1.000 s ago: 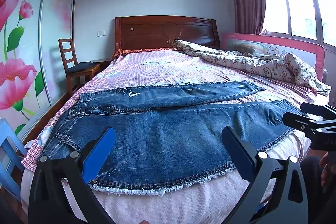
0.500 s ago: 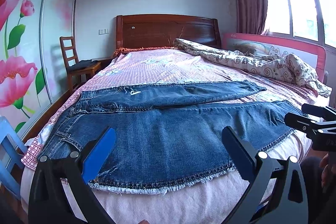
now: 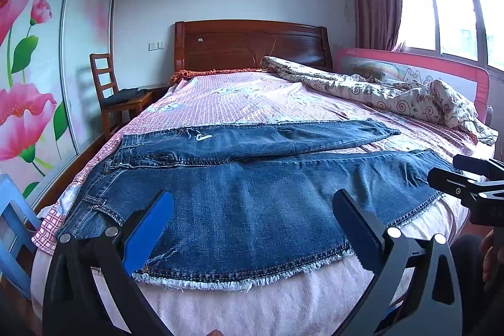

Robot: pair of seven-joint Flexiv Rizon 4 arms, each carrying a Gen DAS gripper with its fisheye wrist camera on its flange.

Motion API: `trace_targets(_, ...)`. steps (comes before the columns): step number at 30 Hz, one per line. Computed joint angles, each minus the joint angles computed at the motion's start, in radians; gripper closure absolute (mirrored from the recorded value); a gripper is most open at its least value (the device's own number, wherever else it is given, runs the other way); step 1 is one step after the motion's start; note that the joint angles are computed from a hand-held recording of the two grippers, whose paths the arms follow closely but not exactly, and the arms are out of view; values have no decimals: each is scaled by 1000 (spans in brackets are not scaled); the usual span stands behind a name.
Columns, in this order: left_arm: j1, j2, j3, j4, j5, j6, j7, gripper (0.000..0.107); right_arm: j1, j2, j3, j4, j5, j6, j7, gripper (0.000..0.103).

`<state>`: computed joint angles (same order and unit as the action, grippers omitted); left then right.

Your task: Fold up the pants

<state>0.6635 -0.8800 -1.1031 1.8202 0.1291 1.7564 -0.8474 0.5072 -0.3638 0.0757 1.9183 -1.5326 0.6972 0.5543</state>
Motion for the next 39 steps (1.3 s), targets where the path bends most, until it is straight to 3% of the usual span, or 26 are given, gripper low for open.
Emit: trace_targets(39,-2,-26,-8,-6,23,19,-21,6,0,-2,-2,-1,9,7,-13,3)
